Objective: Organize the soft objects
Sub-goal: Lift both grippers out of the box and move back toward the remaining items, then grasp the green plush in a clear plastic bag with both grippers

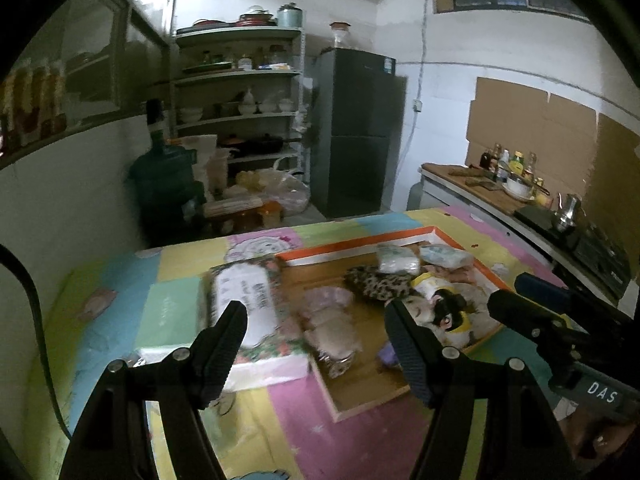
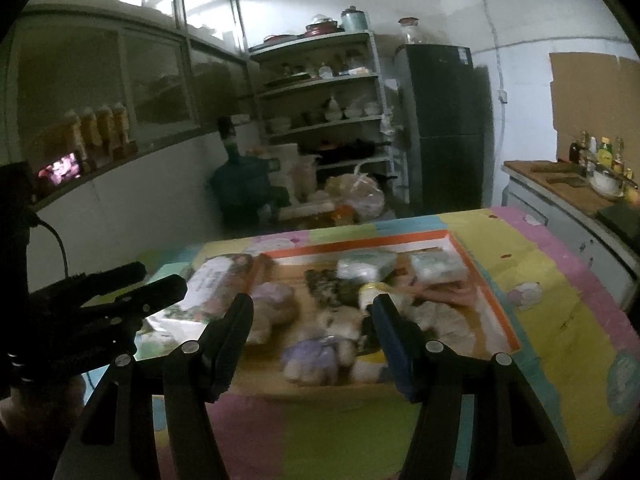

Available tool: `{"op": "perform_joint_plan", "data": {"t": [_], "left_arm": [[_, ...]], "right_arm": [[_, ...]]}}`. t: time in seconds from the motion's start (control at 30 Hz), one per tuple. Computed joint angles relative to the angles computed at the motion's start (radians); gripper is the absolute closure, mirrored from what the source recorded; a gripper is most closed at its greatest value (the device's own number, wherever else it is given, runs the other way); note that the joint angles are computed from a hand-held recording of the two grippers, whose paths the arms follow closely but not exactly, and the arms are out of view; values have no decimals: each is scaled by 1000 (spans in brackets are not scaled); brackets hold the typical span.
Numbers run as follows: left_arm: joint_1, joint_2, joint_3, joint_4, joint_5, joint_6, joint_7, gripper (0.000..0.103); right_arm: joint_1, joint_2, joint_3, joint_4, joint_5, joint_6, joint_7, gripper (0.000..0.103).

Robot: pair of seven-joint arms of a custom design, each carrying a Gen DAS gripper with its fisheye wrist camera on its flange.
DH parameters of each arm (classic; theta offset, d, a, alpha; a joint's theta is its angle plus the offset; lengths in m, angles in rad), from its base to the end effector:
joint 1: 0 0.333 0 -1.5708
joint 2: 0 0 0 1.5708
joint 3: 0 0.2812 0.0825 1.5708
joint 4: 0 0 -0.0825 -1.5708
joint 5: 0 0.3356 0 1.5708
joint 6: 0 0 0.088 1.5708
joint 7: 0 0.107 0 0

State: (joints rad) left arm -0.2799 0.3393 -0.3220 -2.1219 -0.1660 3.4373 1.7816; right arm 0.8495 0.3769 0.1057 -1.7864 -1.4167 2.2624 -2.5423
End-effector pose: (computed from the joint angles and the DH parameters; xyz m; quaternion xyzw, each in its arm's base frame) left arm 0.4992 -0.3014 0.3809 -0.4288 0.7693 -0.4232 0.2127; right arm 0.3811 0.4837 0.3660 -0.5156 0.6895 -0.3304 0.3868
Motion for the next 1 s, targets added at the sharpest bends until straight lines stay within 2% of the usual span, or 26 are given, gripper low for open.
{"op": "perform_joint_plan", "data": {"t": [0.13, 0.33, 0.77, 1.0], "left_arm": [[93, -26, -61, -59, 53, 35, -48, 32], [169, -58, -81, -124, 143, 67, -133, 32], [264, -135, -20, -250, 337, 151, -339, 32], [315, -154, 24, -283, 449, 179, -452, 32]], "right_arm": [[18, 31, 1, 49, 5, -11, -11, 39], [54, 84, -15, 134, 19, -17, -49, 39], [160, 251, -87, 388, 92, -17, -169, 39], [202, 366, -143, 556, 179, 20, -263, 39]]}}
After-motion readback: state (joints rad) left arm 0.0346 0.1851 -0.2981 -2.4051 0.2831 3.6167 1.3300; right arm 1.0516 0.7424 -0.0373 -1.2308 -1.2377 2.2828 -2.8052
